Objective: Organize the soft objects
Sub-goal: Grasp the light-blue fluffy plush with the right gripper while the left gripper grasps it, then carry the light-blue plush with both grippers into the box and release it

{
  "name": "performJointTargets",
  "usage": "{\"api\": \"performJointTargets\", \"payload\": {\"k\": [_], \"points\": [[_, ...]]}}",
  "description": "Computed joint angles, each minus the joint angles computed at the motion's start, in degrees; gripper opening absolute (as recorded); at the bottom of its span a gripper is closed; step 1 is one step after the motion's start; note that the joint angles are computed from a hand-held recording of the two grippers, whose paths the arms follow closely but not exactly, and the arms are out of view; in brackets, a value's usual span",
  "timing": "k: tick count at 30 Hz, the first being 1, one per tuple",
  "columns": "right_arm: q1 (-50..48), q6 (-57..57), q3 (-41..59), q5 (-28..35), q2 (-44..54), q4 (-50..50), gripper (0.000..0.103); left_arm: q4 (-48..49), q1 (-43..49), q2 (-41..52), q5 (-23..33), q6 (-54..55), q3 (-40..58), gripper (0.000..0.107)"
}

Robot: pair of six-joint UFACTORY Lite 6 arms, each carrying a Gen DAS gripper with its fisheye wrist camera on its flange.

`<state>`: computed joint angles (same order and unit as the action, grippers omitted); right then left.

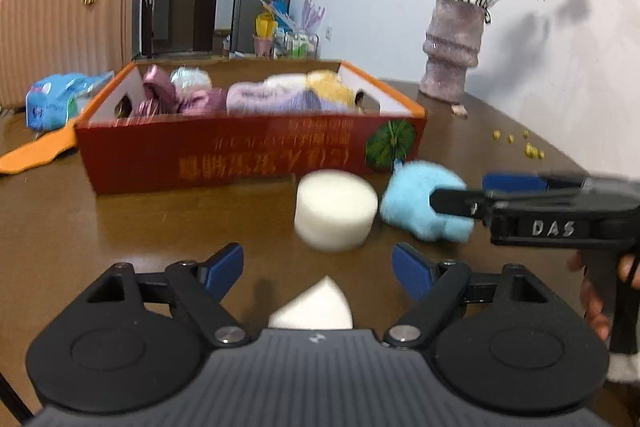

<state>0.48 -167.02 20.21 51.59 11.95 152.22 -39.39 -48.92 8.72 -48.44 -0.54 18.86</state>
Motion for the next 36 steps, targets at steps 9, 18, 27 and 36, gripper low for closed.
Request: {"api": "performJointTargets", "payload": {"k": [9,18,27,36], "points": [[-10.01,22.73,18.73,-1.77,16.57,-24.97,0.045,8.75,4.02,4.38,3.91,-5.08,8.0,0.067],[-17.23,16.69,0.55,3.59,5.85,-32.36,0.036,9.17,-2.54,1.76,5.42,-12.04,4.02,0.06],[-39.68,16.44,-8.5,7.41,2.0,-52.7,0.047,21.9,-2.89,1.58,3.4,-29.68,-0.67,0.057],[-37.1,14.54,-8.3,9.39,5.15,-48.22,0.035,25.94,-1.52,3.41,0.67,-33.29,0.16,0.034]]}}
